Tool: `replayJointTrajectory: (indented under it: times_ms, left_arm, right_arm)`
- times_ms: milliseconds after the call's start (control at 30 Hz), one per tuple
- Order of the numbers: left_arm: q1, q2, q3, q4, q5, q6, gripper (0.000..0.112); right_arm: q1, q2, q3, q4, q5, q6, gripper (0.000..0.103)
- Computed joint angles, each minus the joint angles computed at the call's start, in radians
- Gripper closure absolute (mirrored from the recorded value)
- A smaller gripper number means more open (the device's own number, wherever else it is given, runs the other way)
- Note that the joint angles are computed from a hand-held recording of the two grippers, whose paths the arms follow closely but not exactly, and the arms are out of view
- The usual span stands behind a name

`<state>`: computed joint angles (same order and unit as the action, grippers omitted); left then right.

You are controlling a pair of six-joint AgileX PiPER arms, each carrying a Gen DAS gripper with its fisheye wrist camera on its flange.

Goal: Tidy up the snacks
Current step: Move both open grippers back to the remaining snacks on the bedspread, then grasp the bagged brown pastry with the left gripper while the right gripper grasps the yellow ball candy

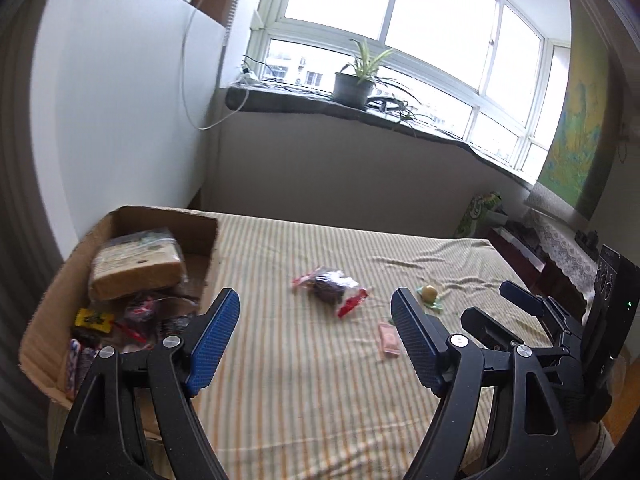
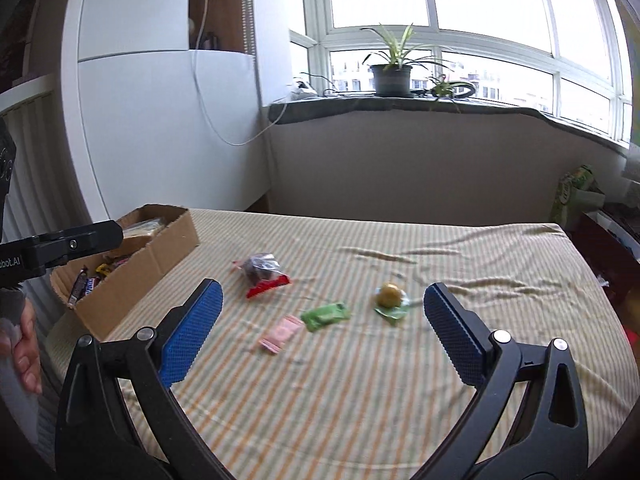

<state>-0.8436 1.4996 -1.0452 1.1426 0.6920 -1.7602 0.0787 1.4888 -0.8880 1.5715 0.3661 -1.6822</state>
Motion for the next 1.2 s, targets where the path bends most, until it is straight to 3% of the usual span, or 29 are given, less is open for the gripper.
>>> replayJointTrajectory:
  times_ms: [200, 333, 567, 733, 1000, 1100, 1200]
  left_arm:
    - [-0.036, 0.085, -0.101, -0.031, -0.031, 0.085, 0.034]
    - [-0.045, 0.100, -0.126, -0.055, -0.025, 0.110, 0.034]
    - [0.011, 0.225, -0.231, -0.146, -0.003, 0.234, 0.029]
    - [0.108, 0.409, -0.386, -0.343, -0.027, 0.445, 0.029]
    - [0.224, 0.610, -0.620, -0.582, -0.010, 0.610, 0.030]
    - [0.247, 0.650, -0.670, -0.654, -0.001, 0.669, 0.030]
    - [0.246, 0.661, -0.683, -0.635, 0.007, 0.664, 0.029]
  right_arm:
    - [-0.092, -0.020, 0.021, 0.003, 0.036, -0.025, 0.000]
    - [-0.074, -0.008, 0.008, -0.027, -0.002, 0.001, 0.000]
    - [-0.072, 0.180, -0.172, -0.366, 0.013, 0.324, 0.000]
    - [-0.071, 0.389, -0.428, -0.711, 0.117, 0.656, 0.000]
    - [-0.041, 0.589, -0.712, -0.872, 0.255, 0.804, 0.000]
    - [-0.032, 0.626, -0.768, -0.912, 0.293, 0.838, 0.010]
    - [-0.026, 0.651, -0.794, -0.928, 0.316, 0.850, 0.020]
